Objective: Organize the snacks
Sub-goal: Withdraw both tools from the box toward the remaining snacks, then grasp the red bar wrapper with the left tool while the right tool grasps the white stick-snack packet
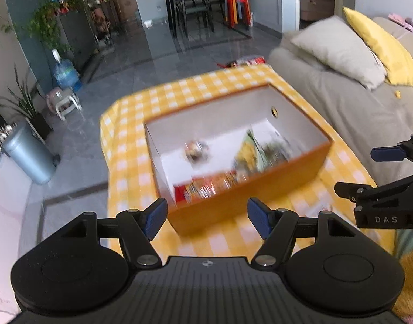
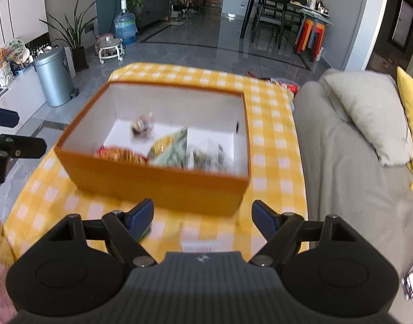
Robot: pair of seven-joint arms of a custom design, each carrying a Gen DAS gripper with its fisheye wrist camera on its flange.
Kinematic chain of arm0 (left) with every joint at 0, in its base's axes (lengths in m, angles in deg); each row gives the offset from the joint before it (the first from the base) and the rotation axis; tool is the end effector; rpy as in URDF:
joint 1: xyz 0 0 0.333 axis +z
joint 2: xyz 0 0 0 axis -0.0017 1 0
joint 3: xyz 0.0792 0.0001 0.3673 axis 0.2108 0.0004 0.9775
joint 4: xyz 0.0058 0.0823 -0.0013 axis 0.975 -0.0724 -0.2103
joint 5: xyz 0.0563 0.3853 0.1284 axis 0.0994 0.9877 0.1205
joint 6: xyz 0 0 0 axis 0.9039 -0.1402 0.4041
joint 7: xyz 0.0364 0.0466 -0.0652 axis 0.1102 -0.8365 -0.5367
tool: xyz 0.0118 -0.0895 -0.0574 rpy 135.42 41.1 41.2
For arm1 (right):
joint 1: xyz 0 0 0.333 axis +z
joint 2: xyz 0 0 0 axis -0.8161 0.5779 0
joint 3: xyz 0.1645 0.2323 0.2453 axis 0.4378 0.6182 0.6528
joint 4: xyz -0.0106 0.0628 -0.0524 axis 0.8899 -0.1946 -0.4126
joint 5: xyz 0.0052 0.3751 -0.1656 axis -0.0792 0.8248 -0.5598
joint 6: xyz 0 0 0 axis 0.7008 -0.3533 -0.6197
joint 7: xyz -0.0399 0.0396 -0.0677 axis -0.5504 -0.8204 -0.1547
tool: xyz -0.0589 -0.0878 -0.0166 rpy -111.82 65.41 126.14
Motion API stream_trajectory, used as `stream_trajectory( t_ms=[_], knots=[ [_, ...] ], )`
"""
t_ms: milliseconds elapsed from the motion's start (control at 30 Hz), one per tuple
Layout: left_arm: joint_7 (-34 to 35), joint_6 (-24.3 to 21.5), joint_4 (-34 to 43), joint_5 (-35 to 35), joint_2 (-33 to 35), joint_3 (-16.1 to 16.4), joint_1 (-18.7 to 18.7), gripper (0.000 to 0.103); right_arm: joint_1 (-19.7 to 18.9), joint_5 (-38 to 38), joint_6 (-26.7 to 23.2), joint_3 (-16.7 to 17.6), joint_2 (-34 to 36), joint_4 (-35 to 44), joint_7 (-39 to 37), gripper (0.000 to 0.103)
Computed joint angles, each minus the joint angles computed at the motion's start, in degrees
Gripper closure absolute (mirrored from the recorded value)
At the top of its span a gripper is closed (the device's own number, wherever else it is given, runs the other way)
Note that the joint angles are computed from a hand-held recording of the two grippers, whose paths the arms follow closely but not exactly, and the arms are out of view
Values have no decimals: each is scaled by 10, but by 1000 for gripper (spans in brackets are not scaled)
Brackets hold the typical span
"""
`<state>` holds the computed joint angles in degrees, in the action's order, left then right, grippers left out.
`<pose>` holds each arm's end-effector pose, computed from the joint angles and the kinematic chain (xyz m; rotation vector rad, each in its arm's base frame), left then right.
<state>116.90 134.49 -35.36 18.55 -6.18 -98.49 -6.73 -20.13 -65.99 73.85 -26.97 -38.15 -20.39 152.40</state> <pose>0.6072 -0.1912 0.5187 -1.0839 2.3709 -0.7790 0.5220 0.4178 0.5173 -1.6627 2.0130 -0.8002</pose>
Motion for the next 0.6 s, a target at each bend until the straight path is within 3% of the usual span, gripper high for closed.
stream_trajectory(
  t_ms=[267,600],
  knots=[
    [-33,-72,-28,-19,-14,6,-3,23,-2,21,17,9,-16,-63,27,26],
    [-142,-146,-27,41,6,11,-18,23,-17,62,61,7,-13,-104,24,27]
  ],
)
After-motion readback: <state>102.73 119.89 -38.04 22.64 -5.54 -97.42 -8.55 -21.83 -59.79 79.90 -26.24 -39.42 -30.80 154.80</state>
